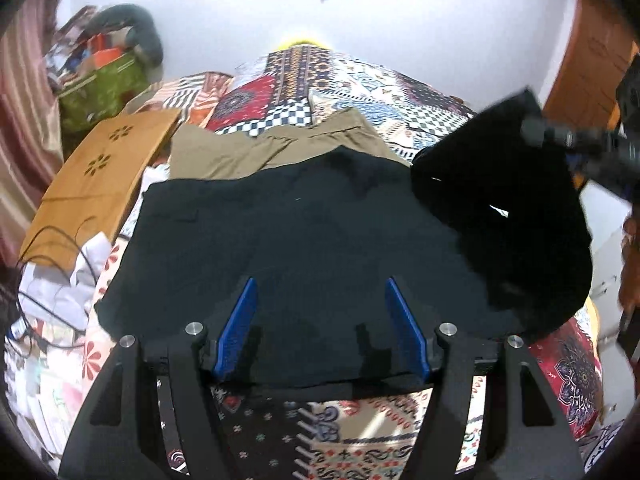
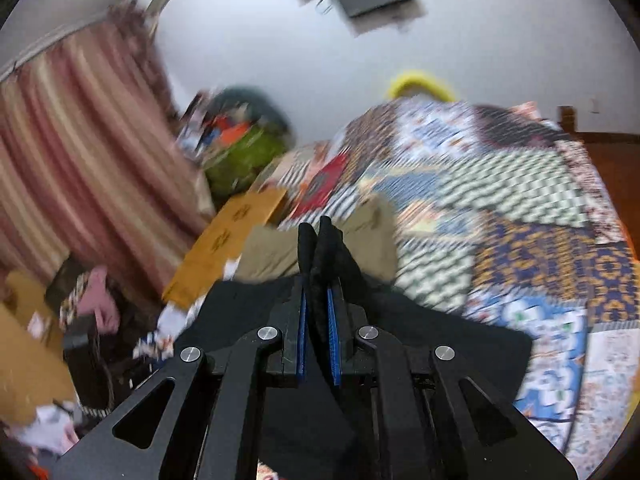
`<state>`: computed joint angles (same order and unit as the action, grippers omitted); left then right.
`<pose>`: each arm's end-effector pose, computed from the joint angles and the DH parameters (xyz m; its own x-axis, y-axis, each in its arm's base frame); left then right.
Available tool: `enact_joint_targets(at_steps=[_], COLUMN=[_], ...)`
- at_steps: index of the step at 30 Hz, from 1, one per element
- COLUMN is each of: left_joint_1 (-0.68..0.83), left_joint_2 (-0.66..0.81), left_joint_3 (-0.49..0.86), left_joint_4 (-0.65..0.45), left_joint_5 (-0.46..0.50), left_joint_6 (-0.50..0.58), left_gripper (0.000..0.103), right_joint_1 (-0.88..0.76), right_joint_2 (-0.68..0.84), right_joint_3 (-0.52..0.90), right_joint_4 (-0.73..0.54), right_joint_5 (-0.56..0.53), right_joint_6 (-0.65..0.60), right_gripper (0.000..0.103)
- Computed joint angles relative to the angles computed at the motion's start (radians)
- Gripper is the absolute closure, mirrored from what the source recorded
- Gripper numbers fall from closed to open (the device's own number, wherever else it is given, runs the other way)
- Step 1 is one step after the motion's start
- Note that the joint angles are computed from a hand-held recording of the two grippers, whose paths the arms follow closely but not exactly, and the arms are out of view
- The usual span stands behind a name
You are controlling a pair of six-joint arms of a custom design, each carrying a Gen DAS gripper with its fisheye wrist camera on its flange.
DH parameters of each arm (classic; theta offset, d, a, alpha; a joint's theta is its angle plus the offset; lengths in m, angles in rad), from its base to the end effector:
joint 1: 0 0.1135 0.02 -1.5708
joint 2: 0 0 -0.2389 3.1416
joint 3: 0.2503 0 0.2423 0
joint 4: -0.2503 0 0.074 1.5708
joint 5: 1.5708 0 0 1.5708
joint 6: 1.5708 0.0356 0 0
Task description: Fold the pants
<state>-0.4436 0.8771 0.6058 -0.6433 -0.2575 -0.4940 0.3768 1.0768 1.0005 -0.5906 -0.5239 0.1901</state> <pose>0.1625 -0.0672 0.2062 -0.7603 -0.1463 -0.6328 -0.0974 0.9890 -0.1116 0.2052 0.1004 0.3009 -0.6941 -0.0987 -0.7131 -0.5631 0.6916 0.4523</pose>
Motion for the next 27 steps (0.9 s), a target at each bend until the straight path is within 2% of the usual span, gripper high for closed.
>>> enact_joint_targets(at_steps=[4, 10, 16, 21, 23, 27], left_joint_1=[0.031, 0.021, -0.044, -0.095, -0.114, -0.146], left_joint_2=[-0.033, -0.036, 0.017, 0.091, 0.121, 0.210], left_joint_3=[-0.019, -0.018, 0.026, 0.097, 0.129, 0.188], left_joint_4=[-0.019, -0.023, -0.024, -0.018, -0.010, 0.026], left_joint_5=[0.014, 0.006, -0.024, -0.059, -0.070, -0.074], left_joint_6=[0.000, 0.001, -0.024, -0.020, -0.014, -0.001], left_gripper=[0.037, 0.037, 0.037, 0.037, 0.037, 0.037], right_joint_1=[0.135, 0.213, 0.240, 0.231, 0.208, 0.100], right_joint_2=[0.021, 0.034, 0.101, 0.119, 0.086, 0.006], right_joint_3=[-0.039, -0.109, -0.122, -0.050, -0.032, -0.016], right_joint_4=[-0.016, -0.081, -0.131, -0.230, -0.259, -0.283], right_joint_5=[0.048, 0.052, 0.086, 0.083, 0.073, 0.059], right_joint_6=[-0.024, -0.088, -0.124, -0.180, -0.203, -0.259], right_gripper=[0.095, 0.094, 0.089, 0.077, 0.066, 0.062])
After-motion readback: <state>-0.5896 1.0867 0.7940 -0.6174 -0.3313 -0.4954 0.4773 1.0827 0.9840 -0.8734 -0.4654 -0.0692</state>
